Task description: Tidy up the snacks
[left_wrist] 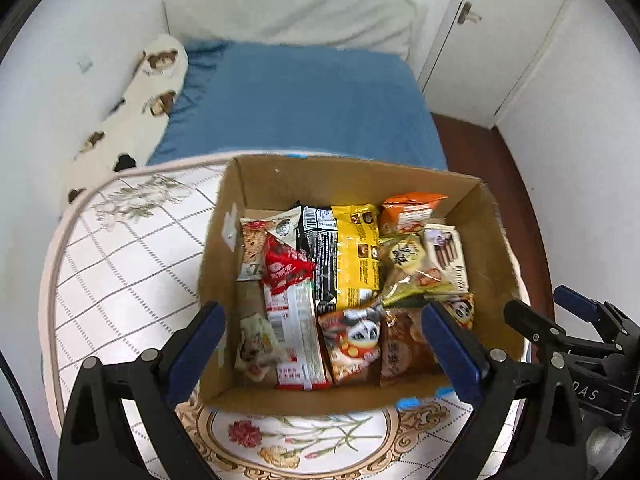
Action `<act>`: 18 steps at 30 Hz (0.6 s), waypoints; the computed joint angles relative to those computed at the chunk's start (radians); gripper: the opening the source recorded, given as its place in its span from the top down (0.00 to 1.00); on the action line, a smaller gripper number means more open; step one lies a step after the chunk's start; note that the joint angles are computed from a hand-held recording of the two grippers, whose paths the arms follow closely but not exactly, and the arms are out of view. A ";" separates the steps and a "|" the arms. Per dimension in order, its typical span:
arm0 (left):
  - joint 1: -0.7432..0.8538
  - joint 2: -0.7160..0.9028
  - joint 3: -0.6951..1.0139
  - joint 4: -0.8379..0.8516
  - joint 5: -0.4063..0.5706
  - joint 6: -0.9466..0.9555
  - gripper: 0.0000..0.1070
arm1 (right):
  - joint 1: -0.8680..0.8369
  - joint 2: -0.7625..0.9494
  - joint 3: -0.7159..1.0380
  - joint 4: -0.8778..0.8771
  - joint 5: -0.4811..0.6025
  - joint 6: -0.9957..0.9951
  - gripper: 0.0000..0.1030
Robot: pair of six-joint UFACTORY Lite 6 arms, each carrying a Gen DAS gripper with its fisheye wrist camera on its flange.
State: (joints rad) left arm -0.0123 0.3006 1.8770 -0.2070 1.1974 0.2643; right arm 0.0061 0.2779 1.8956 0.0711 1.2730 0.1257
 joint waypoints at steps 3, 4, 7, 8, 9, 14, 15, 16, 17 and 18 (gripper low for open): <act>0.020 -0.169 -0.138 -0.009 -0.023 0.030 0.06 | 0.029 -0.152 -0.088 -0.028 -0.004 0.024 0.06; 0.028 -0.226 -0.180 -0.010 -0.023 0.039 0.06 | 0.040 -0.203 -0.113 -0.036 -0.001 0.033 0.06; 0.068 -0.411 -0.299 -0.039 -0.010 0.080 0.06 | 0.073 -0.326 -0.139 -0.055 0.040 0.060 0.05; 0.082 -0.446 -0.315 -0.047 -0.002 0.093 0.06 | 0.090 -0.367 -0.140 -0.065 0.060 0.073 0.05; 0.101 -0.493 -0.332 -0.056 0.016 0.109 0.06 | 0.107 -0.396 -0.133 -0.076 0.081 0.083 0.05; 0.256 -0.670 -0.379 -0.137 0.135 0.205 0.06 | 0.274 -0.541 -0.072 -0.193 0.211 0.203 0.05; 0.303 -0.698 -0.384 -0.164 0.168 0.236 0.06 | 0.337 -0.568 -0.052 -0.238 0.249 0.249 0.05; 0.343 -0.721 -0.390 -0.185 0.196 0.265 0.06 | 0.379 -0.575 -0.022 -0.265 0.285 0.277 0.05; 0.387 -0.745 -0.393 -0.202 0.229 0.299 0.06 | 0.453 -0.591 0.006 -0.311 0.330 0.329 0.05; 0.437 -0.769 -0.397 -0.222 0.264 0.339 0.06 | 0.537 -0.604 0.026 -0.364 0.371 0.388 0.05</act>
State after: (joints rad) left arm 0.4245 -0.4688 1.4805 -0.4294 1.4613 0.6029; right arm 0.5427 -0.3261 1.9219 -0.2933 1.6437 0.5135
